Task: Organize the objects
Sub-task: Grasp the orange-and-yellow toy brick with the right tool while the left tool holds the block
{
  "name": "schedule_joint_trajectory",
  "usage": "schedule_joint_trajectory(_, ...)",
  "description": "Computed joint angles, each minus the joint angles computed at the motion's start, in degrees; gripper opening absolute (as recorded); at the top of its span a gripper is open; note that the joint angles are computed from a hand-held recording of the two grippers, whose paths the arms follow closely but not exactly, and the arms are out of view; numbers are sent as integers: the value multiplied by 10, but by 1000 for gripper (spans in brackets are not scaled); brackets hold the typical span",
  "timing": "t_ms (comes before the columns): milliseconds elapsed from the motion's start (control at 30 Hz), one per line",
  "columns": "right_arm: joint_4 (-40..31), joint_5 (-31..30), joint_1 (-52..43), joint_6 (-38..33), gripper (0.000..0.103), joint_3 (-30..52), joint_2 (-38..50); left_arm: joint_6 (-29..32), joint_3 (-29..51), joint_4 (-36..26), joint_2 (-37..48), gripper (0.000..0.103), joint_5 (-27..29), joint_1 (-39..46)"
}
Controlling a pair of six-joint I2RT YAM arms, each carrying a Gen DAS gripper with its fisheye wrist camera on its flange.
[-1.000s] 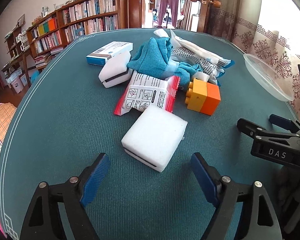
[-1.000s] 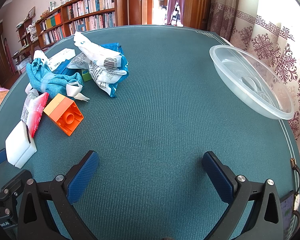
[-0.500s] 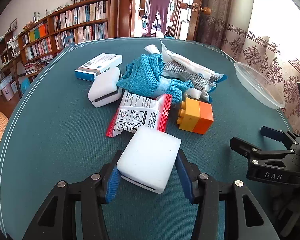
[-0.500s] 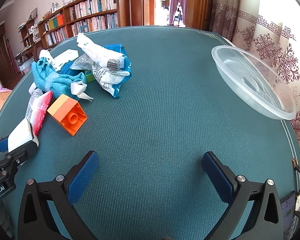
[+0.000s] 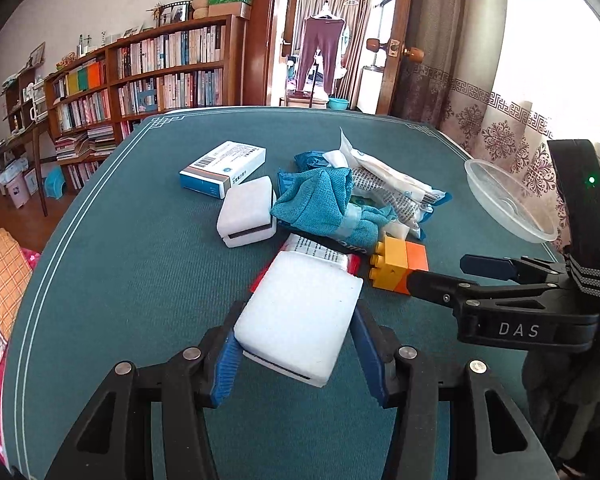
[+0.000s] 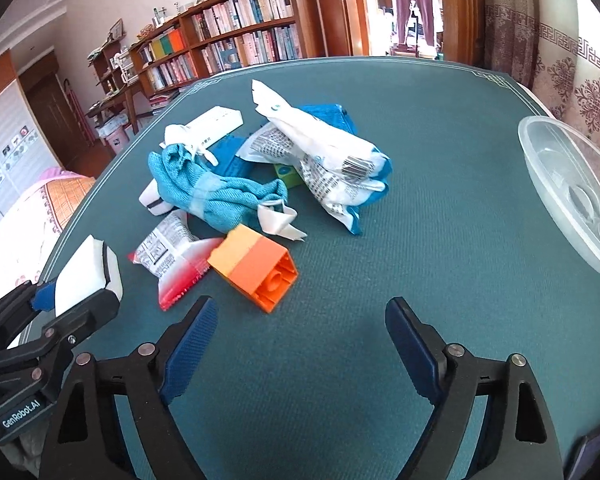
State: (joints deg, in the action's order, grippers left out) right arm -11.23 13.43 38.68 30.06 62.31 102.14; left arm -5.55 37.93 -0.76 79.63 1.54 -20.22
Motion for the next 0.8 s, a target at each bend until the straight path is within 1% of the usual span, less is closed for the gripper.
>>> schedule_joint_trajectory(133, -13, -1, 6, -23, 85, 57, 42, 4, -3, 2, -6, 54, 5, 14)
schedule_joint_trajectory(167, -19, -3, 5, -25, 81, 71, 54, 4, -3, 2, -6, 54, 5, 17)
schedule_joint_trajectory(200, -21, -6, 5, -26, 74, 77, 62, 4, -3, 3, -6, 54, 6, 20)
schedule_joint_trajectory(233, -27, -6, 4, -28, 71, 91, 75, 4, -2, 3, -5, 54, 7, 22)
schedule_joint_trajectory(267, -32, -6, 3, -28, 66, 101, 85, 3, -1, 2, -4, 54, 8, 25)
schedule_joint_trajectory(300, -32, -9, 1, -27, 61, 104, 92, 4, -1, 2, -3, 54, 9, 26)
schedule_joint_trajectory(333, -26, 1, 4, -28, 59, 103, 93, 5, -2, 2, -4, 54, 10, 27)
schedule_joint_trajectory(367, -28, 4, 4, -28, 53, 105, 95, 7, -3, 2, -4, 54, 10, 29)
schedule_joint_trajectory(433, -25, -7, -2, -27, 53, 97, 89, 7, -2, 1, -5, 54, 11, 28)
schedule_joint_trajectory(600, -16, -12, -2, -24, 53, 61, 59, 10, 4, -4, -11, 54, 6, 17)
schedule_joint_trajectory(800, -15, -8, -20, -14, 53, -10, -23, 11, 24, -16, -15, 54, -9, -17)
